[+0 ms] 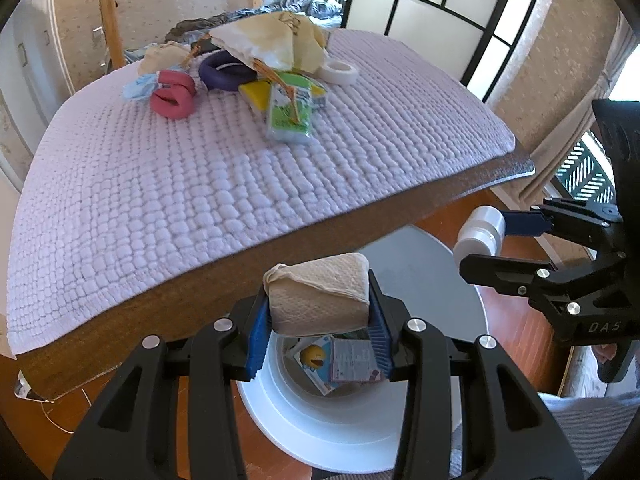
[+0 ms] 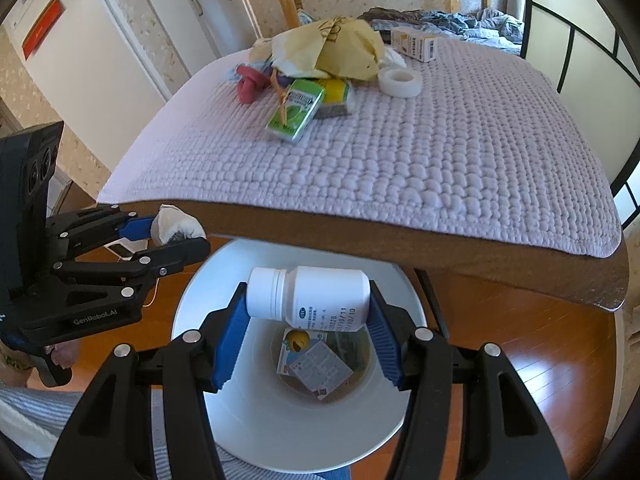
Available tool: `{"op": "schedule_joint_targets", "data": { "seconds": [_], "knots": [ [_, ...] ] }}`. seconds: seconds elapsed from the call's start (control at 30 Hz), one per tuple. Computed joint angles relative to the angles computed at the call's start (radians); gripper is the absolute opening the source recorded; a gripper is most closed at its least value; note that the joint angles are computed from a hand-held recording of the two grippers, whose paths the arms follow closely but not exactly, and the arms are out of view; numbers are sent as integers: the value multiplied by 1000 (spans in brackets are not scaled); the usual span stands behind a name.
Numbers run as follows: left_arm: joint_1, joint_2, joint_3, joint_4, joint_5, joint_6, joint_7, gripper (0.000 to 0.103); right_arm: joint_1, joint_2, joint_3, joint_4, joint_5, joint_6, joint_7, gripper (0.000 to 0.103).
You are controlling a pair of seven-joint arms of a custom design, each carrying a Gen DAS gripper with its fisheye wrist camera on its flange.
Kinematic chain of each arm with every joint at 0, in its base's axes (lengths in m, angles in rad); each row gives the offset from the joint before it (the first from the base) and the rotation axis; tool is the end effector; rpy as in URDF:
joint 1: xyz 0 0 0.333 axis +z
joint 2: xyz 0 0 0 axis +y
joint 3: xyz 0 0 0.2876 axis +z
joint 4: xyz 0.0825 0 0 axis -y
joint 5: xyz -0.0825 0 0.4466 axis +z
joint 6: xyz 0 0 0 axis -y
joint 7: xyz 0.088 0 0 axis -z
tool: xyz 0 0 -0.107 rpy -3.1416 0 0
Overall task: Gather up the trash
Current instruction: 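Carry the tissue bundle and white pill bottle in both tools over the bin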
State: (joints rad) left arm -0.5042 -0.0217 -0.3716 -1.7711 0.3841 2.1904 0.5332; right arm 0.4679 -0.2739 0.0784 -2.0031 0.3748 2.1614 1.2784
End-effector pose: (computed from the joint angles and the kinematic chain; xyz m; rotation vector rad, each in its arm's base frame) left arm 0.4294 -0.4967 0.5667 -1.9662 1.9560 -0.6966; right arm 0.4870 0.3175 0.5848 -2.3582 1.0988 -0.0011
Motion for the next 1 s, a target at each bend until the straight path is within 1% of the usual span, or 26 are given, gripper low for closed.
{"op": "schedule_joint_targets", "data": {
  "seconds": [0.4, 0.63, 1.0],
  "knots": [
    [-10, -15, -9, -31, -67, 14, 45, 44, 10, -18, 1, -31, 14, -42, -17, 55],
    [-19, -2, -13, -36, -106, 3, 71, 44, 13, -28, 5, -54, -1, -64, -13, 55],
    [-36, 30, -9, -37, -150, -24, 90, 44, 16, -34, 7, -92, -30, -75, 2, 55]
  ]
}}
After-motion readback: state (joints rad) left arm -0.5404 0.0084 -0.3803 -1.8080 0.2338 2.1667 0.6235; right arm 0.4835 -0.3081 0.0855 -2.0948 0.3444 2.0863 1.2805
